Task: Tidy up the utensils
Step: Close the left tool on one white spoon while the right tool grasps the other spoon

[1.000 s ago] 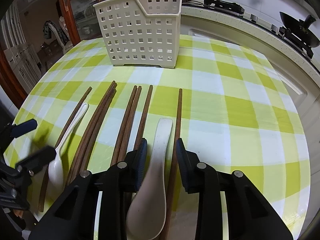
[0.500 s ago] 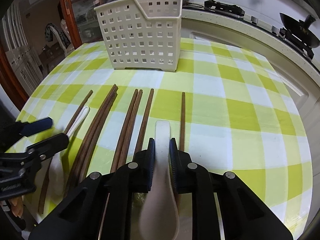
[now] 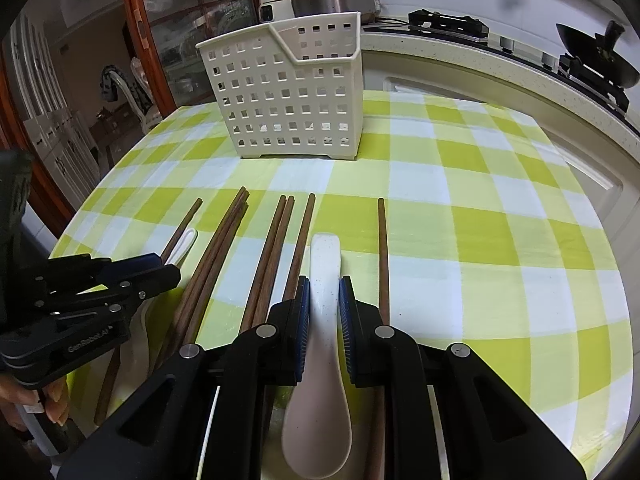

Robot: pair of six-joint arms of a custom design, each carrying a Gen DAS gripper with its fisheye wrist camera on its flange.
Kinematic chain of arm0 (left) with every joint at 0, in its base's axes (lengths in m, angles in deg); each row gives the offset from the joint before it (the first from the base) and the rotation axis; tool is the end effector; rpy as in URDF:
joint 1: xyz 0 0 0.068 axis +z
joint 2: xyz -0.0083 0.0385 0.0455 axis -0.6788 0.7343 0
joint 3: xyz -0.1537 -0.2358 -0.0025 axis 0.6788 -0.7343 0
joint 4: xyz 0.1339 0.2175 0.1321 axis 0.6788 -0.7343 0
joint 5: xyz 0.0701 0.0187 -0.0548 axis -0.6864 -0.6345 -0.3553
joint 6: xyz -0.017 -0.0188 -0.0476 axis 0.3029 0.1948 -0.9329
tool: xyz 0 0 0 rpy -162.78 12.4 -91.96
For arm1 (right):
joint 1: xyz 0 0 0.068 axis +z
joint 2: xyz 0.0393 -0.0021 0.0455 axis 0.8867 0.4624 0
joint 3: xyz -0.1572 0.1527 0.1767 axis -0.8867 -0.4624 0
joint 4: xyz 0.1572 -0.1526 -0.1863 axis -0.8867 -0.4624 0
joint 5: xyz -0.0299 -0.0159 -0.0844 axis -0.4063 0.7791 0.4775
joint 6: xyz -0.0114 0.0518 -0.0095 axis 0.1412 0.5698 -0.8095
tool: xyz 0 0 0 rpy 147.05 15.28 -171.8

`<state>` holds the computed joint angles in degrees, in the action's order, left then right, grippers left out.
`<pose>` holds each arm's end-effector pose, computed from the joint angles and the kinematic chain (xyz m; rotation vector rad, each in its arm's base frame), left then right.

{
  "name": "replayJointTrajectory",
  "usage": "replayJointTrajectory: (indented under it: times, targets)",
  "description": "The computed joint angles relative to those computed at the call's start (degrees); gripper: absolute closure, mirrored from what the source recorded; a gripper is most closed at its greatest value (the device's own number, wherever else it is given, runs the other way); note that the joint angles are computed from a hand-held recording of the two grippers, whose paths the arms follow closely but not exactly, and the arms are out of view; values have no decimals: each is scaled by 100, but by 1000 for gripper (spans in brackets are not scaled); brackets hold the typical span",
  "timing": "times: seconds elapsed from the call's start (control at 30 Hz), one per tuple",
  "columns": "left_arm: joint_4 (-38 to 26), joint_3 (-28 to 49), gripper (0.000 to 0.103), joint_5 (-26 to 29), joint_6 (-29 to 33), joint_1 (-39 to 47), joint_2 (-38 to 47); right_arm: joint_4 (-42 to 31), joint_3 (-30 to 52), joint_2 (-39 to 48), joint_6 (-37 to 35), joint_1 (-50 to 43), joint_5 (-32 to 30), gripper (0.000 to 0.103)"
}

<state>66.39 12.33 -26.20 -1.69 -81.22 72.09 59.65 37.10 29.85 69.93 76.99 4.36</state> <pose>0.1816 -0.1267 0.1316 -0.2838 2.5153 -0.0390 0.2143 0.0673 0.1273 -0.6802 2.3579 0.4243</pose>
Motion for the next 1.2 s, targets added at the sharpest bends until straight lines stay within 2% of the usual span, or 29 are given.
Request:
replayJointTrajectory:
  times: [0.4, 0.57, 0.83, 1.0, 1.2]
  targets:
    - [84, 148, 81, 44, 134, 147, 410, -3, -17, -22, -34, -63, -84, 86]
    - [103, 103, 89, 48, 118, 231, 359, -16, -31, -49, -20, -18, -77, 86]
    - [125, 59, 91, 64, 196, 246, 297, -67, -28, -132, 44, 33, -30, 86]
    - [127, -32, 93, 3, 50, 139, 3, -182, -46, -310, 36, -7, -64, 86]
    - [-229, -125, 93, -371, -284, -229, -612, -392, -93, -697, 3, -76, -166, 86]
